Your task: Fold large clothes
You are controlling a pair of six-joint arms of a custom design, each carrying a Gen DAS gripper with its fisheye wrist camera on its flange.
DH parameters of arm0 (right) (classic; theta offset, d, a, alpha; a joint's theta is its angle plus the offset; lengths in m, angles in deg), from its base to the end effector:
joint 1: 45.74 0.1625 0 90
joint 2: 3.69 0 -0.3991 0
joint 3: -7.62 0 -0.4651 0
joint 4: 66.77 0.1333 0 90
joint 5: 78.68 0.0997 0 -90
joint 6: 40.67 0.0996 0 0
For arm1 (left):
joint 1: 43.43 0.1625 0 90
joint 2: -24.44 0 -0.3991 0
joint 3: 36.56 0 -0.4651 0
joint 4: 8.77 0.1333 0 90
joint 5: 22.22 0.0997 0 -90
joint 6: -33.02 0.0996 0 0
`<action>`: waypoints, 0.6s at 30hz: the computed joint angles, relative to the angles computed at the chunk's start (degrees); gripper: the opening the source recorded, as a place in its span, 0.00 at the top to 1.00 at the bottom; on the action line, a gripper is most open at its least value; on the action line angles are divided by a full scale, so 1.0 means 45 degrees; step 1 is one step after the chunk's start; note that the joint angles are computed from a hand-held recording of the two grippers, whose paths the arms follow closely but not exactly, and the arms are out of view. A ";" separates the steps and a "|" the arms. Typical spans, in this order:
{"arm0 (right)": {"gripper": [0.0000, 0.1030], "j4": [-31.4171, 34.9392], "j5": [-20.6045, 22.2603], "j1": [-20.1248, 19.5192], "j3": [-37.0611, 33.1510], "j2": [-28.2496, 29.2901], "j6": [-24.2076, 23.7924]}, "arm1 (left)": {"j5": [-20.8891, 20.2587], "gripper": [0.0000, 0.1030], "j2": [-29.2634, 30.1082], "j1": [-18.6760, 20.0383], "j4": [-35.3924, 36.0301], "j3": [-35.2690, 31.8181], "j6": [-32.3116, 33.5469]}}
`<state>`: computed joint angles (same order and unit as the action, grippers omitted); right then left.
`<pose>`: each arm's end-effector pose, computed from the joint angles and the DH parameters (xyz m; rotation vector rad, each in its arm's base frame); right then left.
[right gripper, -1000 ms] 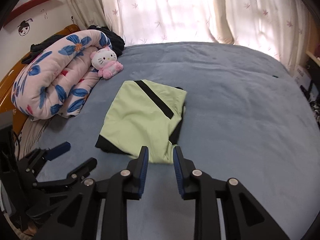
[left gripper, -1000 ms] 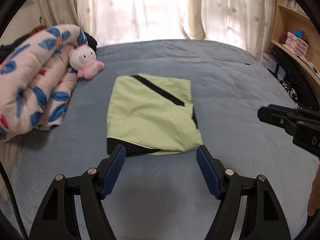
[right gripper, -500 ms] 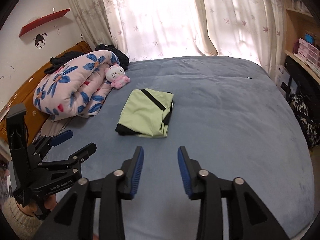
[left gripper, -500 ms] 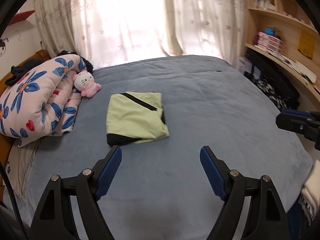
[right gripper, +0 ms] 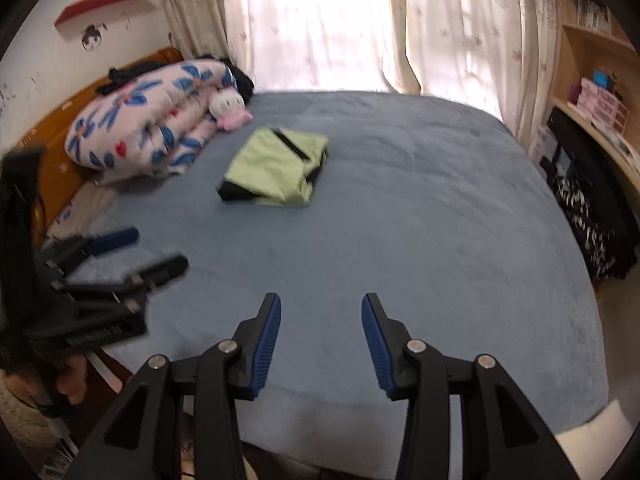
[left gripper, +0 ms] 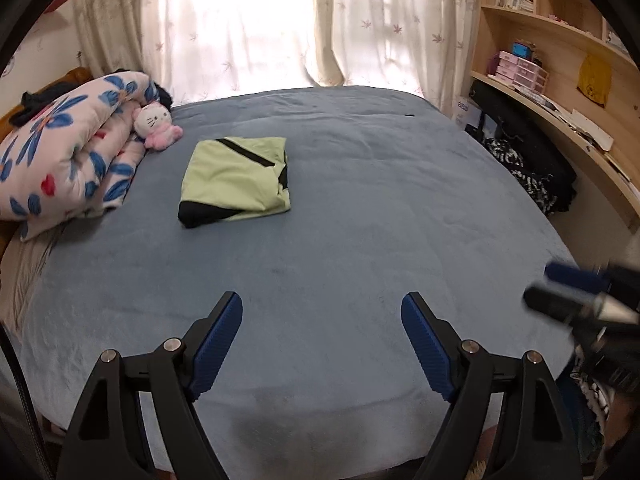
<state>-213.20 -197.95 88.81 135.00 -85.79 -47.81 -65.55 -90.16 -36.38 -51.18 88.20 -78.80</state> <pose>0.4088 -0.2946 0.1614 1.1070 -2.4420 0.4723 -0.2596 -0.2394 0.3225 -0.0385 2.0952 -1.0167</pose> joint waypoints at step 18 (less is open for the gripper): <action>0.59 -0.6558 -0.1986 -0.1038 0.2641 0.1175 -0.0130 | -0.0118 0.22 0.1268 0.0563 -0.1189 0.1956 -0.1796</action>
